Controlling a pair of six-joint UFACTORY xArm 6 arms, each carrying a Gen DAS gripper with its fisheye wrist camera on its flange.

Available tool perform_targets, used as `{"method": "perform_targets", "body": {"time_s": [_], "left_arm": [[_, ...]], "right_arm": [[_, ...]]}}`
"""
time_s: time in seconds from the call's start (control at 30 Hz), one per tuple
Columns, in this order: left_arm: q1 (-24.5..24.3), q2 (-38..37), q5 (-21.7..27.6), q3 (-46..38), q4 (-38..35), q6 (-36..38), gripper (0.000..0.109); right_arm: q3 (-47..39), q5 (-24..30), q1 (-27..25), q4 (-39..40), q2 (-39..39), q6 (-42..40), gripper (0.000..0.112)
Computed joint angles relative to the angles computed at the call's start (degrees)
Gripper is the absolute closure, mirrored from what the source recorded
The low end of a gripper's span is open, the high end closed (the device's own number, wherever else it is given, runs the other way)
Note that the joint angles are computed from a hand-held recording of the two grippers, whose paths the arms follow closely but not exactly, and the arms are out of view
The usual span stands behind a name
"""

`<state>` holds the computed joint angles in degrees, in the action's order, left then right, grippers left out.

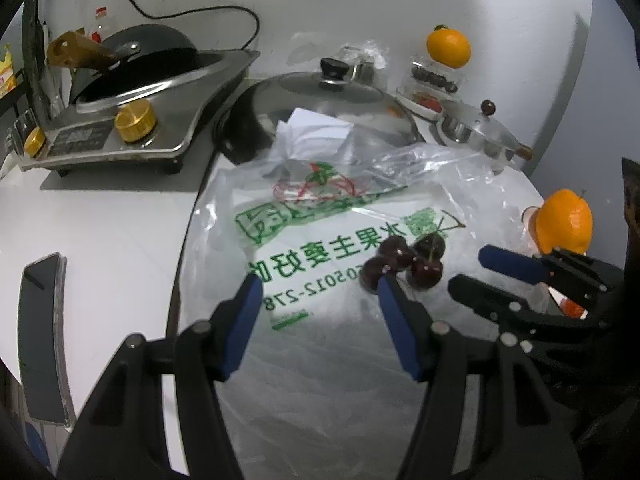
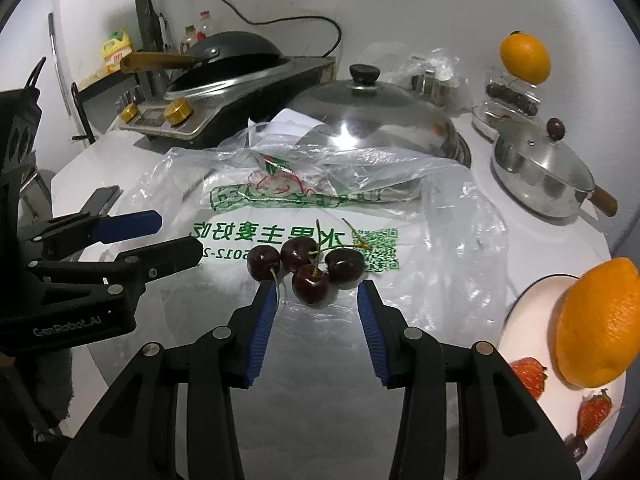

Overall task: Organize fruits
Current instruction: 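Close the right gripper on the cluster of dark red cherries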

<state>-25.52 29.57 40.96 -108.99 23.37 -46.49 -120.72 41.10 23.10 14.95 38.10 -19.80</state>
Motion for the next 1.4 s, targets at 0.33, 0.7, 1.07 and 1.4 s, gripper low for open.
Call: {"method": "perform_targets", "body": {"time_s": [0.33,0.7,1.07,1.4], "left_arm": [[0.93,1.33,-0.38,-0.35,-2.1,1.29,0.047],[0.99,3.66,0.42,-3.26,-3.48,3.02,0.047],[0.63,5.14,1.72,-5.81,-3.21,3.03,0.047],[0.46,6.29,3.12,-8.06,-3.58,4.11,0.047]], "right_arm": [[-10.69,5.55,0.22,-1.76,7.36,2.05,0.068],[-16.14,7.4,0.17,-1.19,11.01,1.76,0.07],[-15.43,8.04,-0.46,0.19,10.71,1.31,0.076],[-15.77,7.88,-0.5,2.26,11.19,0.95,0.076]]}}
